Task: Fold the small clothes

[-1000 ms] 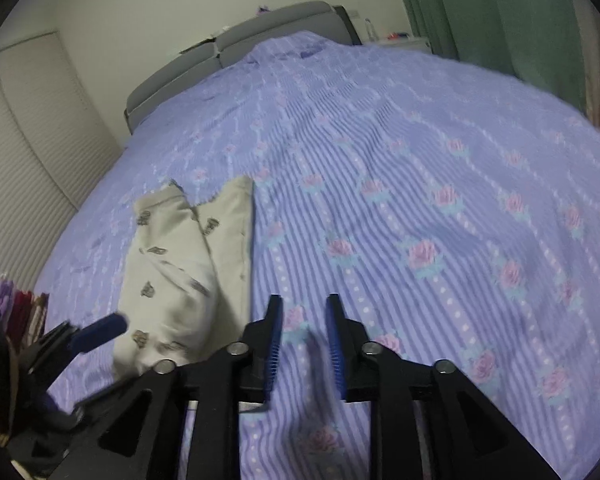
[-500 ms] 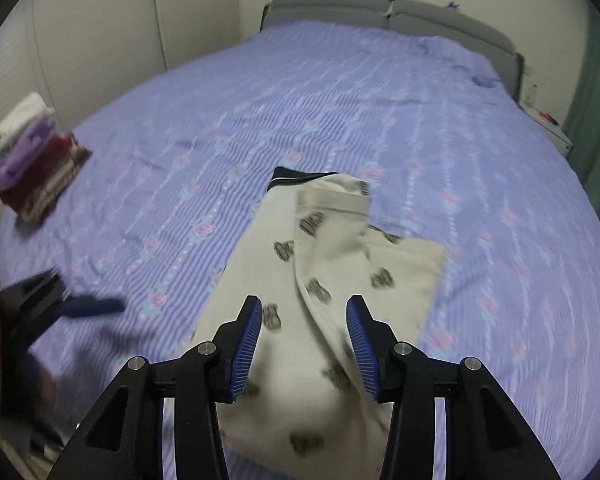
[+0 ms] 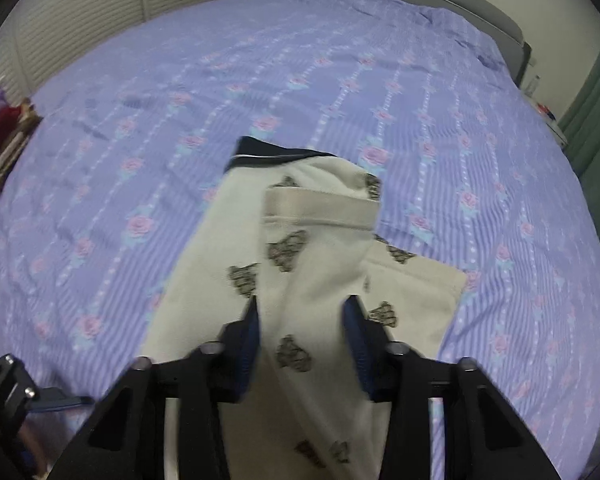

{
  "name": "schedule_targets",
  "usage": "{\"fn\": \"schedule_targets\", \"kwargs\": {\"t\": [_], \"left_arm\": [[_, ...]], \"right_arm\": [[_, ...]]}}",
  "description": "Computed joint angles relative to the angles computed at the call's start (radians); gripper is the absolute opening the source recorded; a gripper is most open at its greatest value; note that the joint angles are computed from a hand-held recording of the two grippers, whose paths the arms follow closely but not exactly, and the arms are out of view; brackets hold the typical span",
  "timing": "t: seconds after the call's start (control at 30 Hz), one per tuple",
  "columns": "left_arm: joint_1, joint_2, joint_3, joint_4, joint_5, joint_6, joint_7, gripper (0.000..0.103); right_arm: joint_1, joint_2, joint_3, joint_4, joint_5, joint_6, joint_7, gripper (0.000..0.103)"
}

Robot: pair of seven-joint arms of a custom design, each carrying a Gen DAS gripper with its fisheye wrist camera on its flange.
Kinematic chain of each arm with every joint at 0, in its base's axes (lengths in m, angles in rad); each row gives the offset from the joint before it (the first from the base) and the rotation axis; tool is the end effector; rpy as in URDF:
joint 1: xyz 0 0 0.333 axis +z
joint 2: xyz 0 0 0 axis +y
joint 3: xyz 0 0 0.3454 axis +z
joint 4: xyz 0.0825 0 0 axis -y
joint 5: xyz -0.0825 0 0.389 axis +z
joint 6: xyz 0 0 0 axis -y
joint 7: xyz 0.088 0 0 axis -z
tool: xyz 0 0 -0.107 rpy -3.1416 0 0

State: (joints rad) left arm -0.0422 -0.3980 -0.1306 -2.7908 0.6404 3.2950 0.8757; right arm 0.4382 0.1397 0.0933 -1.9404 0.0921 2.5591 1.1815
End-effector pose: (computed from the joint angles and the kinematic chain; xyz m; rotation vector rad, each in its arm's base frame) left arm 0.3752 -0.1297 0.4389 -1.5960 1.8898 -0.9262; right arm 0.5511 0.3194 0.4918 -2.5329 0.9514 -0.3488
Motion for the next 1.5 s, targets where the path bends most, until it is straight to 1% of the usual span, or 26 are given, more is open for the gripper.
{"fn": "schedule_targets", "kwargs": {"t": [0.07,0.1,0.17,0.23,0.27,0.33,0.37,0.4,0.43,0.5,0.53,0.57,0.6,0.67,0.73,0.8,0.87,0.9,0.93,1.0,1.07,1.1,1.17,1.3,1.47,1.5], "left_arm": [[-0.022,-0.007,0.026,-0.004,-0.002,-0.006,0.001,0.067],[-0.034,-0.01,0.04,-0.005,-0.003,-0.008,0.002,0.067],[-0.037,-0.017,0.045,-0.01,-0.006,-0.009,0.002,0.067],[-0.03,-0.019,0.036,-0.007,-0.01,-0.018,0.0,0.067],[-0.017,-0.022,0.022,-0.005,-0.013,-0.022,-0.004,0.067],[-0.008,-0.024,0.013,-0.002,-0.016,-0.033,-0.009,0.067],[-0.003,-0.025,0.009,0.0,-0.016,-0.034,-0.01,0.067],[0.002,-0.029,0.003,-0.001,-0.012,-0.033,-0.008,0.067],[0.022,-0.033,-0.016,-0.003,-0.007,-0.03,-0.008,0.067],[0.078,-0.054,-0.074,-0.01,0.011,-0.026,-0.004,0.067],[0.095,-0.069,-0.095,-0.016,0.022,-0.027,0.001,0.067],[0.109,-0.083,-0.114,-0.023,0.032,-0.03,0.005,0.067],[0.114,-0.094,-0.123,-0.029,0.04,-0.034,0.009,0.067],[0.11,-0.113,-0.131,-0.038,0.051,-0.051,0.015,0.067],[0.119,-0.123,-0.151,-0.04,0.056,-0.065,0.006,0.067],[0.151,-0.129,-0.191,-0.039,0.057,-0.064,-0.023,0.067],[0.188,-0.13,-0.233,-0.034,0.059,-0.056,-0.051,0.067],[0.214,-0.13,-0.263,-0.028,0.062,-0.056,-0.066,0.067],[0.224,-0.132,-0.278,-0.025,0.066,-0.059,-0.076,0.067],[0.228,-0.141,-0.297,-0.023,0.077,-0.073,-0.094,0.067],[0.226,-0.139,-0.303,-0.014,0.094,-0.084,-0.107,0.067],[0.223,-0.138,-0.302,-0.012,0.101,-0.086,-0.113,0.067],[0.201,-0.137,-0.288,-0.007,0.113,-0.1,-0.123,0.067],[0.179,-0.136,-0.266,0.003,0.141,-0.107,-0.139,0.067],[0.2,-0.128,-0.289,0.022,0.174,-0.106,-0.169,0.067],[0.196,-0.12,-0.286,0.025,0.177,-0.106,-0.174,0.067]], "right_arm": [[-0.03,-0.009,0.009,-0.004,0.115,0.01,-0.072,0.011],[-0.036,-0.013,0.002,-0.007,0.123,0.021,-0.068,0.011],[-0.045,-0.011,-0.01,-0.008,0.125,0.041,-0.047,0.011],[-0.069,-0.007,-0.019,0.003,0.167,0.024,-0.053,0.011],[-0.078,-0.002,-0.024,0.011,0.178,0.014,-0.045,0.014],[-0.083,0.006,-0.042,0.019,0.138,0.006,0.012,0.031],[-0.084,0.002,-0.047,0.011,0.121,0.014,0.033,0.043],[-0.089,-0.016,-0.05,-0.018,0.115,0.044,0.044,0.045],[-0.095,-0.036,-0.048,-0.047,0.125,0.07,0.04,0.045],[-0.11,-0.095,-0.043,-0.12,0.159,0.113,0.031,0.045],[-0.119,-0.138,-0.037,-0.174,0.208,0.15,0.003,0.045],[-0.126,-0.177,-0.034,-0.223,0.246,0.182,-0.02,0.047],[-0.132,-0.219,-0.031,-0.277,0.273,0.212,-0.031,0.054],[-0.127,-0.314,-0.039,-0.394,0.39,0.273,-0.103,0.063],[-0.118,-0.369,-0.05,-0.463,0.481,0.293,-0.154,0.063],[-0.1,-0.403,-0.081,-0.504,0.607,0.268,-0.19,0.063],[-0.081,-0.411,-0.108,-0.517,0.731,0.235,-0.239,0.063],[-0.073,-0.408,-0.121,-0.521,0.799,0.222,-0.271,0.063],[-0.077,-0.407,-0.119,-0.523,0.836,0.212,-0.283,0.063],[-0.08,-0.388,-0.121,-0.513,0.923,0.176,-0.31,0.063],[-0.087,-0.361,-0.131,-0.493,1.021,0.109,-0.341,0.062],[-0.093,-0.348,-0.133,-0.484,1.067,0.075,-0.358,0.059],[-0.115,-0.332,-0.115,-0.477,1.087,0.053,-0.353,0.053],[-0.148,-0.316,-0.087,-0.482,1.066,0.021,-0.308,0.053],[-0.162,-0.317,-0.094,-0.487,1.189,-0.009,-0.391,0.052],[-0.166,-0.313,-0.097,-0.48,1.208,-0.029,-0.415,0.05]]}}
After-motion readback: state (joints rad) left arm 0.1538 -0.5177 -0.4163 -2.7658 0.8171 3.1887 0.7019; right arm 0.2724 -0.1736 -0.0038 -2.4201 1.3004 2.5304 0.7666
